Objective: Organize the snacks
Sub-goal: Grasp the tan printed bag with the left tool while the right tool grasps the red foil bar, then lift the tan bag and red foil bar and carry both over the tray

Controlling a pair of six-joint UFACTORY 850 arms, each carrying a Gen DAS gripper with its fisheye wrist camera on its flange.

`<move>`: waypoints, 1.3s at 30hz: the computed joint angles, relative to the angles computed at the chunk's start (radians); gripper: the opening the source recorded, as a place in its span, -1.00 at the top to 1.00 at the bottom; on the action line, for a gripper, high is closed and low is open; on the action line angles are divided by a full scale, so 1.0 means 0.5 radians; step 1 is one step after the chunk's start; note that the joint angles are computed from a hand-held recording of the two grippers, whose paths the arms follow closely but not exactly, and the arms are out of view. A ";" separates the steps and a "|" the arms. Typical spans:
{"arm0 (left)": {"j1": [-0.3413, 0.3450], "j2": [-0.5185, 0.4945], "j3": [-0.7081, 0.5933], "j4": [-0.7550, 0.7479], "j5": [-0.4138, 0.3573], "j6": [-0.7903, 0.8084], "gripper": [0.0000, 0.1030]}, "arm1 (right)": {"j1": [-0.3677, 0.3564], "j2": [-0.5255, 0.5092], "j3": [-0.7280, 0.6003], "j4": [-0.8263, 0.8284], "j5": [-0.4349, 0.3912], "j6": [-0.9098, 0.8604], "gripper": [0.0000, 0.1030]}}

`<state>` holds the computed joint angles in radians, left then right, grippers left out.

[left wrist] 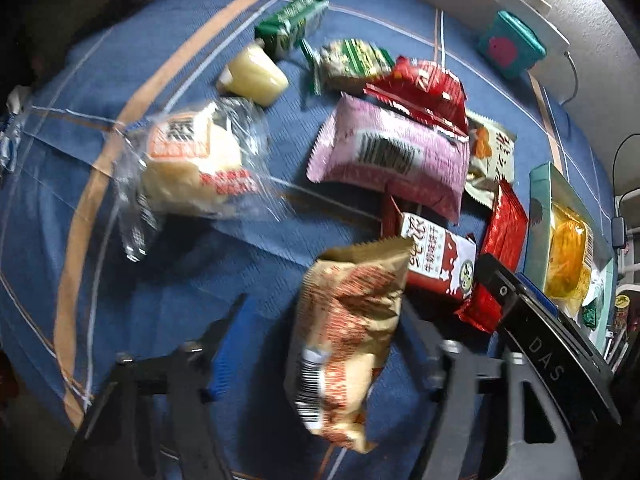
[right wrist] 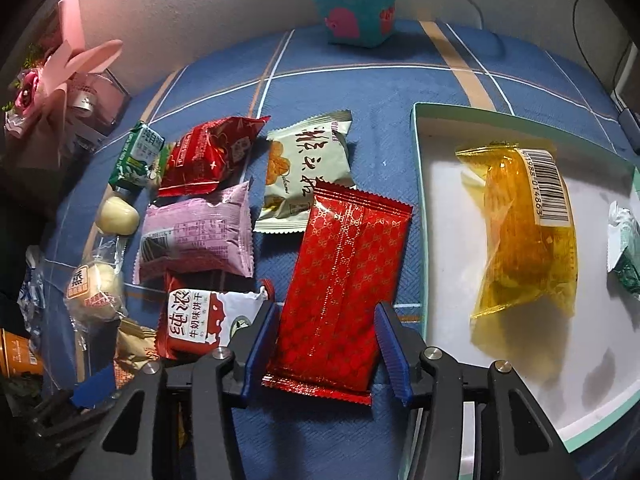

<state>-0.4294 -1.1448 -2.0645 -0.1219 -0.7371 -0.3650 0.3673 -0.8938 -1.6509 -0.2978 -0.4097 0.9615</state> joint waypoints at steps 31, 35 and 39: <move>-0.017 -0.076 -0.258 0.267 0.032 -0.448 0.28 | -0.001 -0.033 -0.071 -0.101 -0.042 0.108 -0.20; 0.009 -0.064 -0.242 0.264 0.032 -0.457 0.28 | 0.007 -0.068 -0.129 -0.174 -0.095 0.176 -0.20; 0.015 -0.066 -0.242 0.227 0.046 -0.426 0.28 | 0.010 -0.090 -0.164 -0.183 -0.126 0.203 -0.20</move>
<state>-0.4217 -1.1780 -2.1856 -0.0087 -0.7142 -0.5780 0.3724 -0.9388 -1.7331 -0.3893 -0.4725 1.0631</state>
